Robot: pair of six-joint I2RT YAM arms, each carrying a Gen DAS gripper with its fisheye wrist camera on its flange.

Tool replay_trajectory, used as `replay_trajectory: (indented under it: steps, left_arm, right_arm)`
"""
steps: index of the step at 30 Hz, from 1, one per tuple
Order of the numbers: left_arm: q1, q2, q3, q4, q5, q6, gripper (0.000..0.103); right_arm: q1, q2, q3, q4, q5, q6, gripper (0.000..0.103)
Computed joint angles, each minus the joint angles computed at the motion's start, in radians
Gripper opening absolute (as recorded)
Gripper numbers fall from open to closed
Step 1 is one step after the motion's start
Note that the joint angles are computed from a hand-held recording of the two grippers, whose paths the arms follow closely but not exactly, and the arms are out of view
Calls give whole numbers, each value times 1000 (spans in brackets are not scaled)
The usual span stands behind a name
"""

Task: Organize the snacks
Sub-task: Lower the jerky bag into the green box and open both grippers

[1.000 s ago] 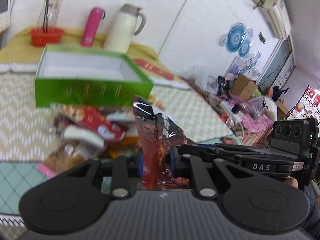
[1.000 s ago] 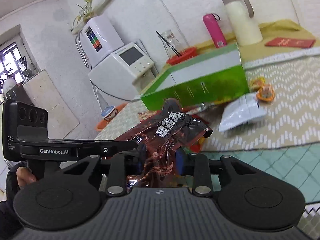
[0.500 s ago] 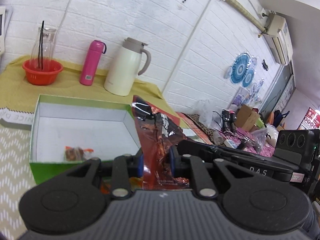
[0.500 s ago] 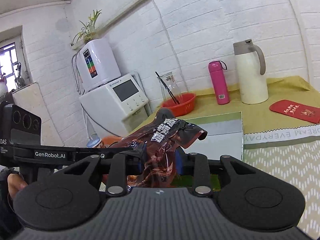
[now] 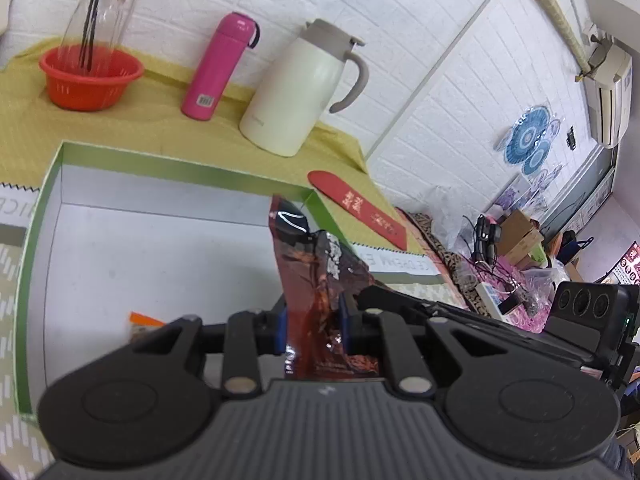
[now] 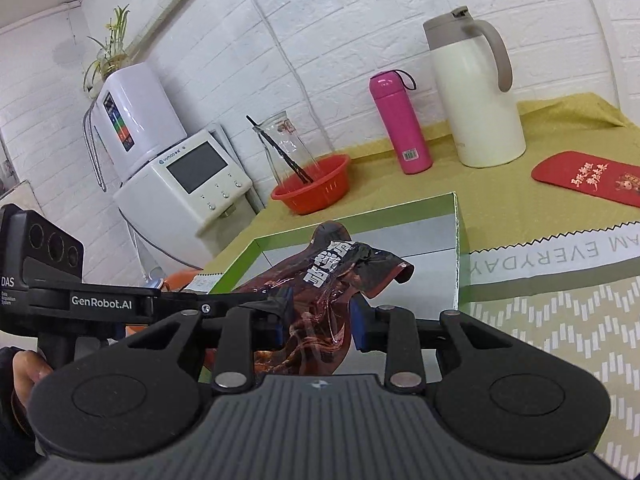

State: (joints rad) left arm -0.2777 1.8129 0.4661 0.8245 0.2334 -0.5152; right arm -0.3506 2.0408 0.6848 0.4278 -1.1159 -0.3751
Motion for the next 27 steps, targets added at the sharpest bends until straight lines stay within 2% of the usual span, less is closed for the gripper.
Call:
replay_trajectory:
  steps: [5,7,8,9,10,11,12,13,18,23,27]
  left_arm:
    - [30,63,57,-26,24,8,14]
    - [29,65,74,-53,-1,14,20]
    - [20,60,78,-67,-43,23,40]
    - [4,48,74,-77,-104,29,68]
    - [-17,36,57,-58,-185,28,72]
    - [-26,32,37,-19,-224,41,72]
    - [-27,26,21,5,-237,62,75]
    - [-31,14,14,0,-257,74,75]
    - [-76,-40,13,-95,-425,86,76]
    - [-98,-117,-37,-130,-492,80,77]
    - [-163,-230,-109,-158,-600,94,77]
  right_arm:
    - [27,37,33,6,34,12,53]
    - [36,32,17,47,49,7,57]
    - [40,24,-3,84,57,-5,64]
    - [46,13,-29,137,68,-19,86]
    - [46,7,-77,255,85,3,101]
    - [45,11,-121,383,95,23,103]
    - [39,15,-148,460,85,19,103]
    - [34,9,-163,481,71,-3,103]
    - [34,-44,-194,451,95,-43,103]
    - [16,-101,-240,428,110,-43,103]
    - [-23,-190,-304,405,102,-46,103]
